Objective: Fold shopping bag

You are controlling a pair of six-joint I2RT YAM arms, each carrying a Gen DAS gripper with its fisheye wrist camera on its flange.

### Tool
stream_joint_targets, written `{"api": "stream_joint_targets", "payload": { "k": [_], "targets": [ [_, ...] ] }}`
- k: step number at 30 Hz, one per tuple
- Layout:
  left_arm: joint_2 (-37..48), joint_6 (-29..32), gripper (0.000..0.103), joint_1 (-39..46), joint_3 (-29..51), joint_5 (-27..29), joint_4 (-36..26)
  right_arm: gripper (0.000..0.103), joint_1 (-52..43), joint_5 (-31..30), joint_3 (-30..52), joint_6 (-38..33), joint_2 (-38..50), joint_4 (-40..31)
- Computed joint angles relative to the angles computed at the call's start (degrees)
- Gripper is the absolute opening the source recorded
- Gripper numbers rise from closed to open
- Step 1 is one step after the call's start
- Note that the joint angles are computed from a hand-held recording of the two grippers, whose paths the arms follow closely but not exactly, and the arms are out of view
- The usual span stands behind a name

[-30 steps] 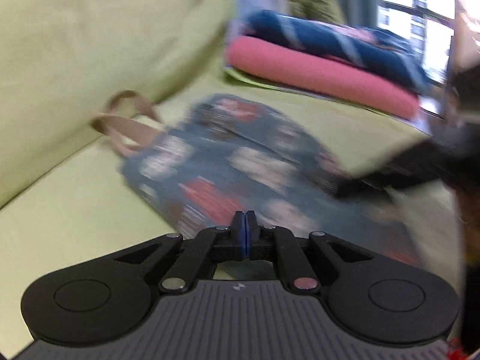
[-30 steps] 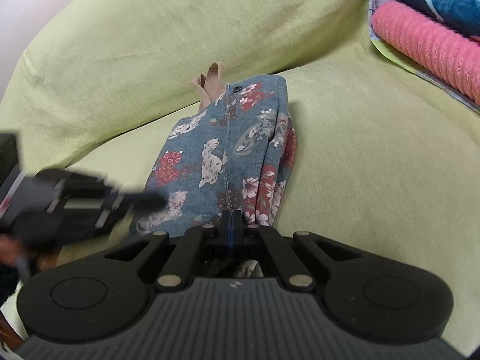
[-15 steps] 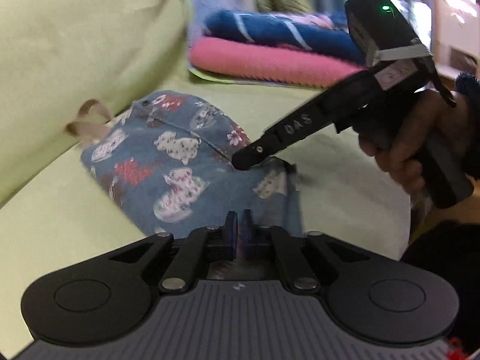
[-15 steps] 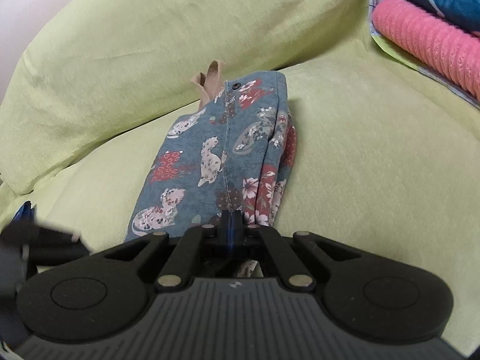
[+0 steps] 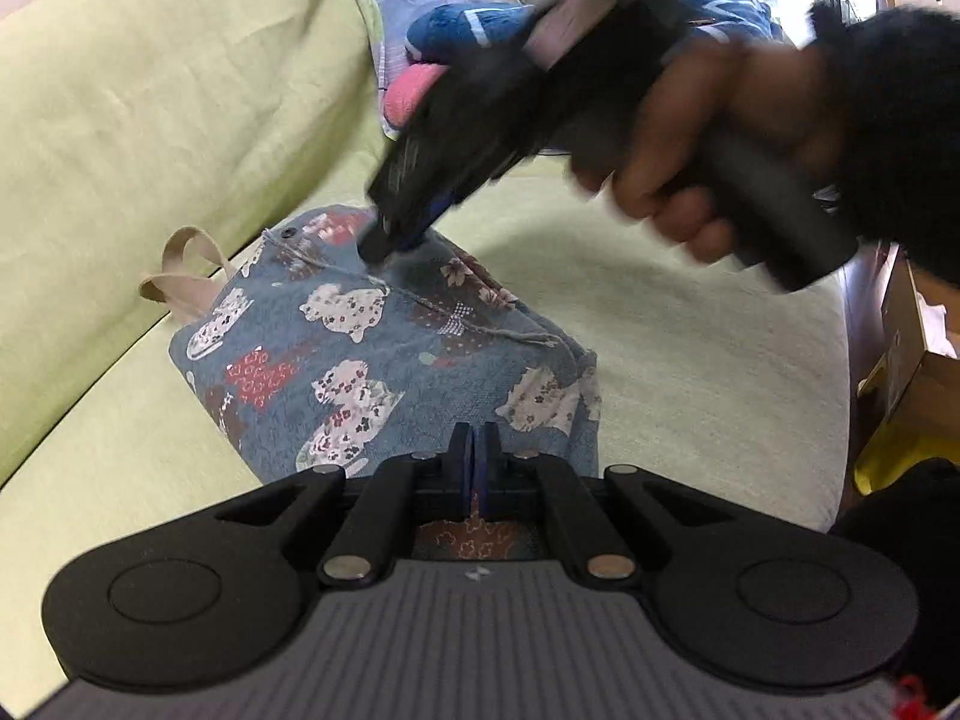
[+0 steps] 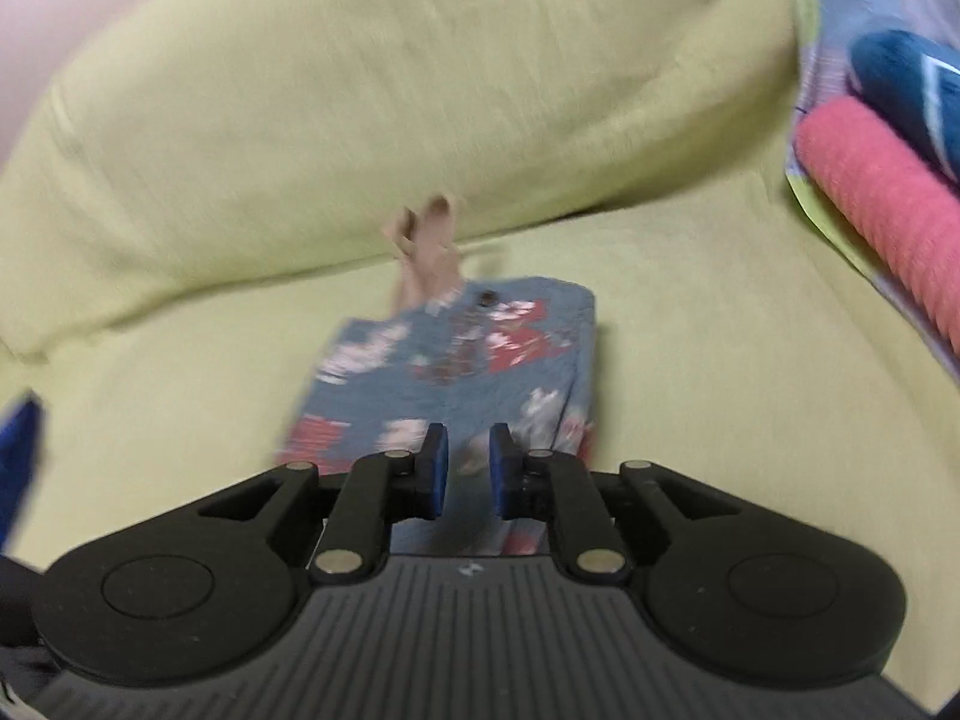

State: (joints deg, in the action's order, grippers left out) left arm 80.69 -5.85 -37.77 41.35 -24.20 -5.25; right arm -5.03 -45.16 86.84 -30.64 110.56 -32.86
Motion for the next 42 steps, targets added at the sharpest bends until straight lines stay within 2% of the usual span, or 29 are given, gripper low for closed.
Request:
{"api": "stream_joint_targets", "payload": {
  "k": [1, 2, 6, 8, 10, 13, 15, 17, 20, 21, 23, 25, 28, 29, 30, 34, 37, 40, 42],
  "targets": [
    [-0.17, -0.1, 0.0, 0.05, -0.65, 0.02, 0.96, 0.008, 1.11, 2.02, 0.8, -0.12, 1.7, 0.94],
    [-0.19, -0.4, 0.0, 0.25, -1.14, 0.13, 1.92, 0.001, 1.83, 3.19, 1.27, -0.22, 2.92, 1.75],
    [-0.68, -2.44, 0.0, -0.96, -1.19, -2.0, 1.39, 0.0, 3.0, 4.33, -2.82, 1.9, 3.15, 10.01],
    [-1.09, -4.75, 0.0, -2.68, 0.55, -4.69, -2.38, 0.0, 3.35, 5.35, -2.63, 1.94, 2.35, 9.07],
    [-3.46, -8.07, 0.0, -4.55, 1.05, -7.77, -6.01, 0.002, 2.19, 4.01, -1.45, 3.41, 1.0, 5.32],
    [-7.97, -13.12, 0.0, -7.66, 0.07, -10.5, -10.59, 0.015, -2.74, -2.86, -5.78, 4.18, -4.53, 3.72],
    [-8.74, -15.97, 0.0, -9.44, -0.02, -11.56, -13.4, 0.015, -6.07, -7.24, -8.84, -0.06, -7.92, 0.01],
    [-7.61, -18.93, 0.0, -10.25, 0.49, -11.61, -15.37, 0.015, -8.1, -8.05, -12.77, -5.65, -11.04, -3.25],
    [-4.61, -19.47, 0.0, -9.55, 0.65, -11.02, -13.65, 0.015, -7.29, -0.08, -19.63, -10.83, -14.27, -1.29],
    [-3.73, -19.52, 0.0, -9.75, 1.24, -11.7, -13.73, 0.015, -7.39, -0.05, -21.98, -9.83, -14.86, 2.4],
    [-2.57, -20.61, 0.0, -10.02, 3.47, -12.46, -16.31, 0.016, -6.8, 0.86, -20.68, -8.73, -14.06, 1.87],
    [-2.59, -24.65, 0.001, -11.64, 5.83, -14.43, -21.12, 0.017, -6.09, 2.39, -17.92, -8.15, -13.83, -1.41],
    [-2.75, -33.21, 0.017, -15.09, 9.95, -17.68, -30.8, 0.023, -8.47, 0.34, -17.53, -8.23, -16.28, -4.27],
    [-2.59, -36.76, 0.037, -16.04, 11.64, -17.78, -34.49, 0.028, -9.94, -0.81, -17.53, -8.67, -16.98, -5.61],
    [-2.16, -39.87, 0.047, -16.54, 13.32, -17.48, -37.61, 0.03, -11.48, -1.7, -17.25, -9.06, -17.38, -7.31],
    [-1.75, -52.3, 0.048, -22.19, 17.84, -18.74, -47.08, 0.033, -18.18, -4.13, -19.06, -12.73, -21.26, -15.4],
    [0.04, -60.23, 0.048, -26.78, 21.74, -20.0, -54.44, 0.035, -23.19, -5.54, -19.81, -19.73, -23.12, -23.68],
    [1.8, -67.49, 0.048, -30.1, 25.77, -20.91, -61.96, 0.046, -27.42, -7.02, -19.23, -26.54, -25.06, -30.27],
    [2.81, -73.1, 0.052, -32.19, 28.83, -21.69, -67.33, 0.047, -29.94, -8.79, -18.04, -29.88, -26.4, -33.77]
  ]
}}
